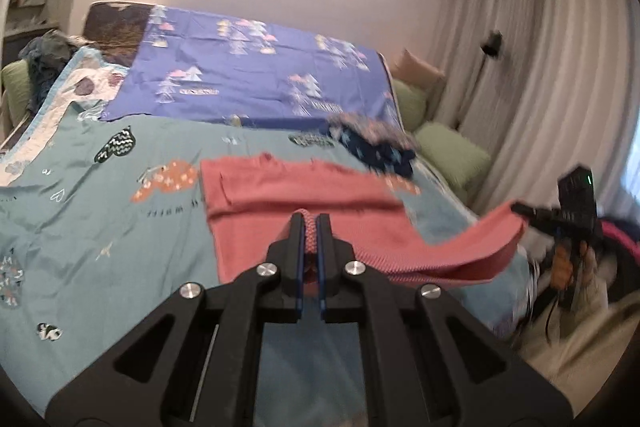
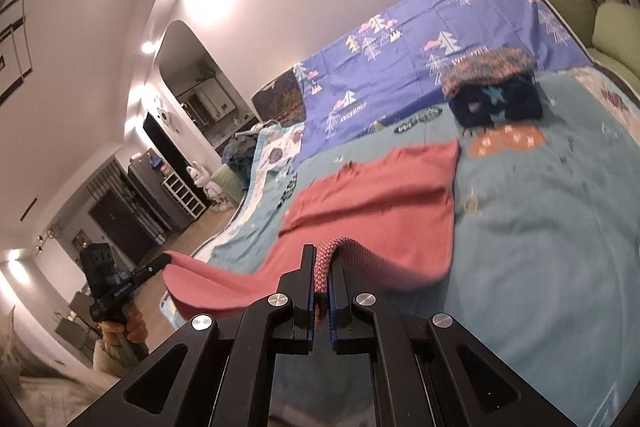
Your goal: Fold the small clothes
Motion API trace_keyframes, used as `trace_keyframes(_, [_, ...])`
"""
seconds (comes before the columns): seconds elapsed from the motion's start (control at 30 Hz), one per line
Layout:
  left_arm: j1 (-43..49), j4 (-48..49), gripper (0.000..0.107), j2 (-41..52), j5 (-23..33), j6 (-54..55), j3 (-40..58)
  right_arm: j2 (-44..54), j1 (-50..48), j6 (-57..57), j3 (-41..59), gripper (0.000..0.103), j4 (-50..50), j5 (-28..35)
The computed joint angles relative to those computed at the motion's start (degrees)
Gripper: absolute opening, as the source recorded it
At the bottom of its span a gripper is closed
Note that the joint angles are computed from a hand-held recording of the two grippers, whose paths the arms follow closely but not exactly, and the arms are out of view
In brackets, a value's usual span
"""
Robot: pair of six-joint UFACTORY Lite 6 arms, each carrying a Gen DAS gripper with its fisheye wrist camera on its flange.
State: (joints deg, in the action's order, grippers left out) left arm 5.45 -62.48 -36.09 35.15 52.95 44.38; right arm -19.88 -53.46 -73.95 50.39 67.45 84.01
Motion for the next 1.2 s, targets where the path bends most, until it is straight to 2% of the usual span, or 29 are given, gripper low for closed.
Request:
trace_keyframes(0.2, [-3.05, -2.78, 0.006, 13.02, -5.82, 0.09, 9.01, 9.06, 10.61, 4.0, 11.2, 0.004, 1.67, -10.74])
trace_keyframes(0.33, [-6.38, 1.08, 0.006, 21.7, -9.96, -3.91, 16.68, 16.47, 16.75, 6.65, 18.94, 0.004, 1.9, -16.76])
trace_keyframes(0.53, [-7.5, 5.08, 0.006, 34.33, -11.75, -8.8, 27.67, 29.35, 23.28, 11.97, 31.37, 0.004, 1.54, -23.24])
trace_keyframes(0.7, [-7.32, 5.22, 0.006, 45.0, -11.51, -10.29, 37.04, 38.86, 26.99, 14.15, 40.16, 0.004, 0.86, -27.52])
trace_keyframes(0.9, [-7.2, 10.89, 0.006, 58.8, -10.26, -17.41, 52.2, 52.07, 30.43, 19.82, 55.25, 0.004, -1.66, -29.87])
trace_keyframes(1.1, [-6.95, 21.51, 0.006, 73.8, -5.95, -28.16, 71.9, 67.02, 33.48, 29.06, 75.95, 0.004, -7.31, -30.27])
trace_keyframes(1.2, [-6.95, 28.81, 0.006, 85.17, -0.91, -36.17, 88.46, 77.5, 34.9, 37.24, 92.31, 0.004, -12.4, -29.0])
